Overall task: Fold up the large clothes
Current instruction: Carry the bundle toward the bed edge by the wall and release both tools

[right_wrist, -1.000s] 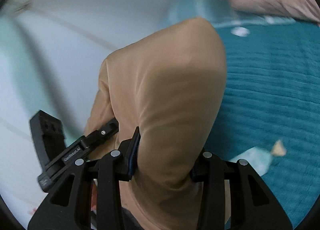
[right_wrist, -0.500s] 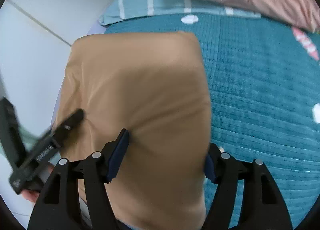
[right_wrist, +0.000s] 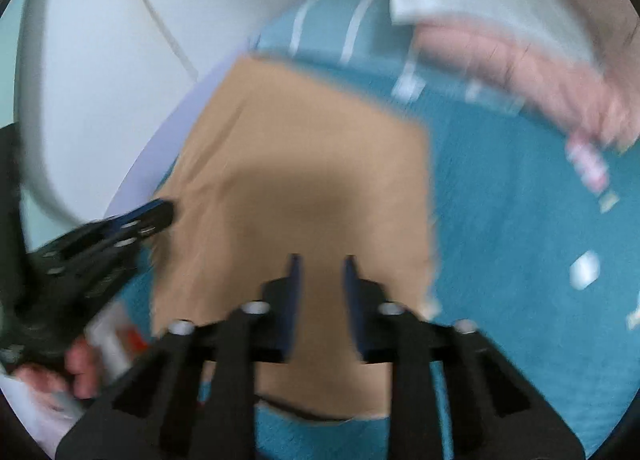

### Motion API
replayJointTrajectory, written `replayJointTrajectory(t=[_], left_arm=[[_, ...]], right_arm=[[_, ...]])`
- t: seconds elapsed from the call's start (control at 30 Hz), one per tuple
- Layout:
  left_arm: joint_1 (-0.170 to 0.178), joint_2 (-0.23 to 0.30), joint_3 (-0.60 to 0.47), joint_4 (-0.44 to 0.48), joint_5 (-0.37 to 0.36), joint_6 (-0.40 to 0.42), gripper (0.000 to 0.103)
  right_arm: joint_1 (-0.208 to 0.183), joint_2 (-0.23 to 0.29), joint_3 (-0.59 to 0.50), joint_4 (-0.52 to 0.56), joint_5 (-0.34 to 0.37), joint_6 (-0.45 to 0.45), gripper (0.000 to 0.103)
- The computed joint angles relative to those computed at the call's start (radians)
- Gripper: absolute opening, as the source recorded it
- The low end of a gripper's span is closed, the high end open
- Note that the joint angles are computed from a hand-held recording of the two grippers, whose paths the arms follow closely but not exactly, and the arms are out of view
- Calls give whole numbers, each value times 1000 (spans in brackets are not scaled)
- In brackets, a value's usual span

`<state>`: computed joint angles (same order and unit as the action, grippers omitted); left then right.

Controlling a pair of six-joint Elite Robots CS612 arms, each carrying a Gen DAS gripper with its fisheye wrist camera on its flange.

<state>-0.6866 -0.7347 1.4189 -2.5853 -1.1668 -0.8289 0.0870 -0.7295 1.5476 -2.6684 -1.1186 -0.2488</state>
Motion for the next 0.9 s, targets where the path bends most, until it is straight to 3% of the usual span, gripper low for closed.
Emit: replayJointTrajectory(t=[0.07, 0.13, 0.23, 0.33, 0.37, 0.4, 0.43, 0.47, 0.53, 0.7, 0.8, 0.9], left_arm=[[19, 37, -25, 50, -56, -38, 6], [27, 61, -38, 68, -64, -48, 6], [24, 50, -24, 55, -54, -94, 6], [8, 32, -26, 111, -7, -87, 9], [-4, 24, -32, 160, 28, -90, 26], [-14, 19, -40, 211, 68, -106, 60], [-23, 14, -45, 252, 100, -128, 73], [-33, 4, -41, 279, 132, -156, 77], [-43, -16, -20, 250, 121, -164, 77], [-82, -36, -15, 277, 157, -199, 77], [-108, -41, -16, 258, 162, -192, 77], [-143, -38, -32, 273, 182, -200, 78]], right_arm=[[21, 37, -26, 35, -48, -11, 12], [29, 60, -44, 49, -50, 13, 11], [32, 52, -19, -13, -60, 40, 11], [22, 30, 9, -33, -37, 26, 14], [13, 25, 12, -22, -8, 35, 21], [0, 21, 13, -5, 38, 49, 43], [-15, 6, 35, -11, 71, 65, 58], [-26, -3, 54, -45, 94, 83, 76], [-56, -28, 108, -145, 128, 93, 80], [-111, -78, 188, -211, 101, 76, 83], [-132, -103, 230, -267, 53, 70, 93], [-162, -125, 280, -338, 13, 64, 93]])
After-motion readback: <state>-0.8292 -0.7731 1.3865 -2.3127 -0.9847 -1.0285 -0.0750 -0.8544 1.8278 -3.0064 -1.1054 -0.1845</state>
